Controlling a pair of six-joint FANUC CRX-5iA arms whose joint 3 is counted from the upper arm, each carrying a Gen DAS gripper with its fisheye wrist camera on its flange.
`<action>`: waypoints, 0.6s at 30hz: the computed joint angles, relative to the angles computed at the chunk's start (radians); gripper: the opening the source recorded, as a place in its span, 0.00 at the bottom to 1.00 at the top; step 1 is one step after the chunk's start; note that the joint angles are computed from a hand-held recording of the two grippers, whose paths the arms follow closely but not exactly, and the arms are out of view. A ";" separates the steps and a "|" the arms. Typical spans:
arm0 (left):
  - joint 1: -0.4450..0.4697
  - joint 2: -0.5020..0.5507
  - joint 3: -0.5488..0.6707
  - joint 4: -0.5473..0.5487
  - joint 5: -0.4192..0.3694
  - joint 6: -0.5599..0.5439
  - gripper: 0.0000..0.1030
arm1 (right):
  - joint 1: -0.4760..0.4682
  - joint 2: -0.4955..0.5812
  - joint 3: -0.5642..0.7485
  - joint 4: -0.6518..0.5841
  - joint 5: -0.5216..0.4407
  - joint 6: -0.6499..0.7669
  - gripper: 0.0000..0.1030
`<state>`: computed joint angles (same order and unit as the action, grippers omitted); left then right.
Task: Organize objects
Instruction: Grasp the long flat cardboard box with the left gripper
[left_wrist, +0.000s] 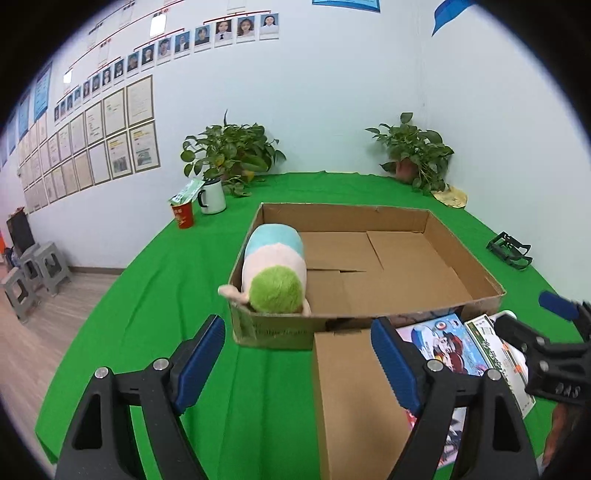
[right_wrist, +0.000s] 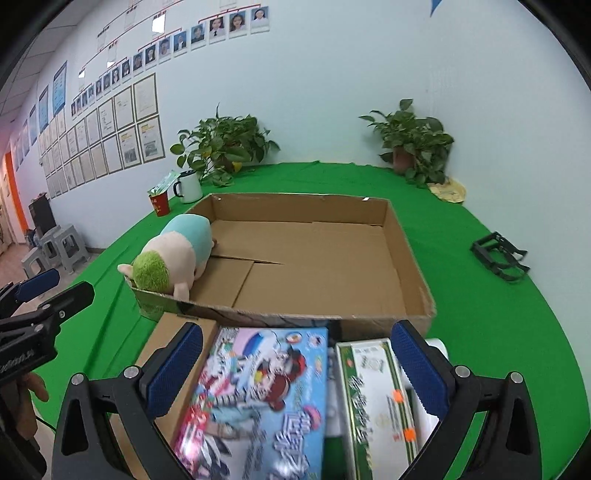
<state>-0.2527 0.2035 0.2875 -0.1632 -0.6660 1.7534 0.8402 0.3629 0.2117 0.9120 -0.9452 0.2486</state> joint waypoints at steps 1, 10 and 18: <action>-0.006 -0.006 -0.005 -0.013 -0.005 0.014 0.79 | 0.010 -0.025 -0.043 0.014 0.008 -0.025 1.00; 0.025 -0.075 -0.177 0.256 0.114 -0.251 0.05 | 0.079 -0.208 -0.330 0.159 0.047 -0.215 0.76; 0.002 -0.107 -0.204 0.156 0.167 -0.173 0.99 | 0.089 -0.289 -0.422 0.210 0.072 -0.274 1.00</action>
<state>-0.2506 0.0964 0.0837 -0.0067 -0.4985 1.5800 0.9287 0.0743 -0.2107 1.1221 -0.8729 -0.0255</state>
